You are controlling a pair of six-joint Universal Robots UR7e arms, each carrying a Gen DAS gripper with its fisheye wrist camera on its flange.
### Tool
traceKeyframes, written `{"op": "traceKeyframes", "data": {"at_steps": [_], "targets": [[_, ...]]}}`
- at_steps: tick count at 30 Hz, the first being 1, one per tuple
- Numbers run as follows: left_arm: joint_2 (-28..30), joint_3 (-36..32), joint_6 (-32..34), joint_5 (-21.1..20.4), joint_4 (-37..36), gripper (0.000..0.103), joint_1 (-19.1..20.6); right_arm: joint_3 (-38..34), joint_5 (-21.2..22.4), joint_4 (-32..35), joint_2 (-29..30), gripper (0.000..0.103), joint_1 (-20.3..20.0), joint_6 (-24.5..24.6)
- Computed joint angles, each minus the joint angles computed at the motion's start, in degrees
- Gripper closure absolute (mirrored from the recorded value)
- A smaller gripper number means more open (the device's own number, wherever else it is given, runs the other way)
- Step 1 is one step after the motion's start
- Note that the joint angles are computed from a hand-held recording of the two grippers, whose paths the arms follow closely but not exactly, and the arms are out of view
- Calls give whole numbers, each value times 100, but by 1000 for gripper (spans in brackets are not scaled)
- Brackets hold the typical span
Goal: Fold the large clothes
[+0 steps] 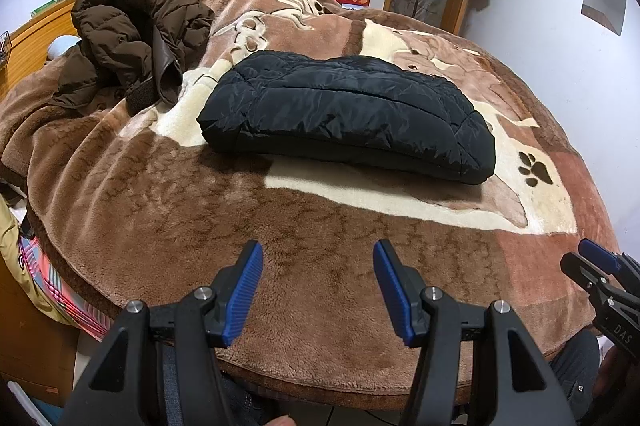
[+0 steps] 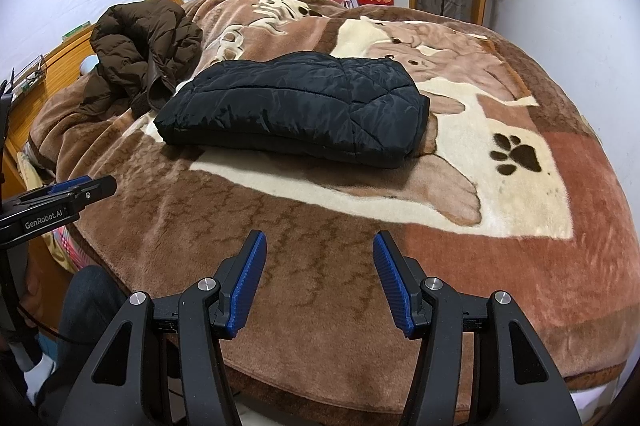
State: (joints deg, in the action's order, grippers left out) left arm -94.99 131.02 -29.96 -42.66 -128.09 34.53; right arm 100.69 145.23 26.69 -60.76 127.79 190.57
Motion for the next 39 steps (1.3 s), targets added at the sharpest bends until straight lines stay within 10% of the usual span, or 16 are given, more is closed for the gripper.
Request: {"op": "traceKeyframes", "data": {"at_steps": [39], "targets": [[-23,-3,-11,113,144,44,-18,1,-11,43,46,47,28,96]]}}
